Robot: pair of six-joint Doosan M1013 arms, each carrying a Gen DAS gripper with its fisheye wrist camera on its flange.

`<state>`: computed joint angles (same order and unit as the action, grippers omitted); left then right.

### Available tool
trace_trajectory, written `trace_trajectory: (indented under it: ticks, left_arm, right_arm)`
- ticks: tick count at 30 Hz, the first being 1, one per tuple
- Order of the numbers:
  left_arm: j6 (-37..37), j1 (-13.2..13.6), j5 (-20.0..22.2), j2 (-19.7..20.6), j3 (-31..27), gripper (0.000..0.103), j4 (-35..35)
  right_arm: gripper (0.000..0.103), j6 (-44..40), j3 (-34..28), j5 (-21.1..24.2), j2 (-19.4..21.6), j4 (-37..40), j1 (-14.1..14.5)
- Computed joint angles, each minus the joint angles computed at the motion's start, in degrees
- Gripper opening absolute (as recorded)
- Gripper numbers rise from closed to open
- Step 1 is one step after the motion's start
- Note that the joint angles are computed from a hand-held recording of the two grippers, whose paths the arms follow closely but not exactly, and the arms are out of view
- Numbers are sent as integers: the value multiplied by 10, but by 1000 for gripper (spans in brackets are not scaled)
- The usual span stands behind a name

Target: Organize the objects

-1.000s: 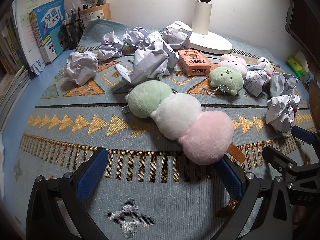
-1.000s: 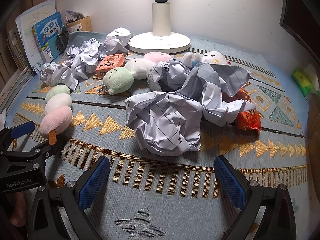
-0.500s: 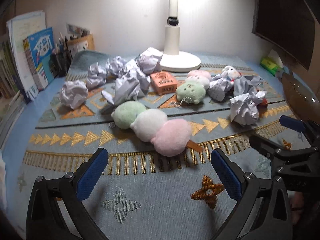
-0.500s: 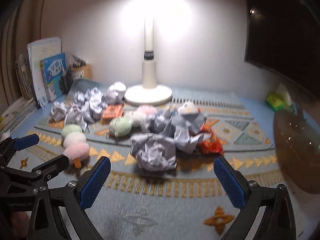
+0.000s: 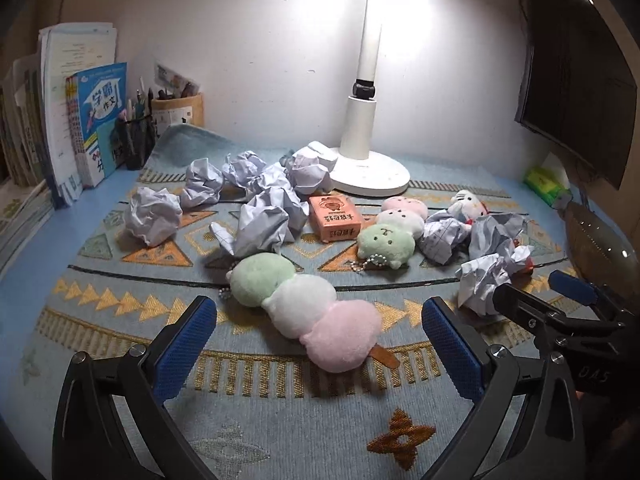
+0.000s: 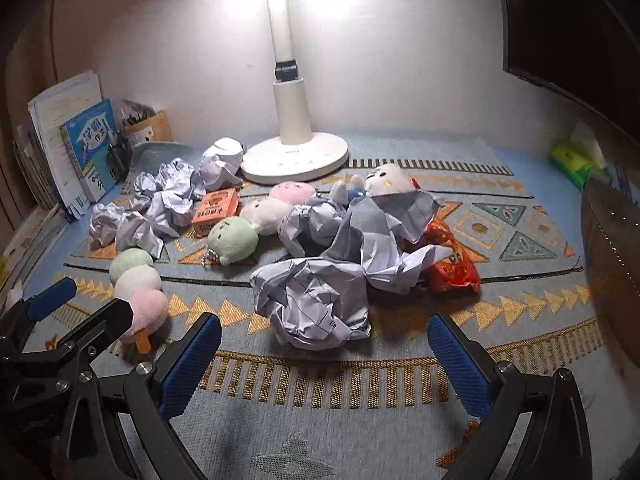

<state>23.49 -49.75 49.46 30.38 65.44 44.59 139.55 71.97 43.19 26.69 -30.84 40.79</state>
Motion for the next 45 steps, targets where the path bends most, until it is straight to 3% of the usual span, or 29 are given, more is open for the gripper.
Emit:
trace_trajectory:
  ticks: [45]
  left_arm:
    - [22,9,-9,0,-2,102,-44]
  right_arm:
    - [103,-23,-16,30,10,-3,5]
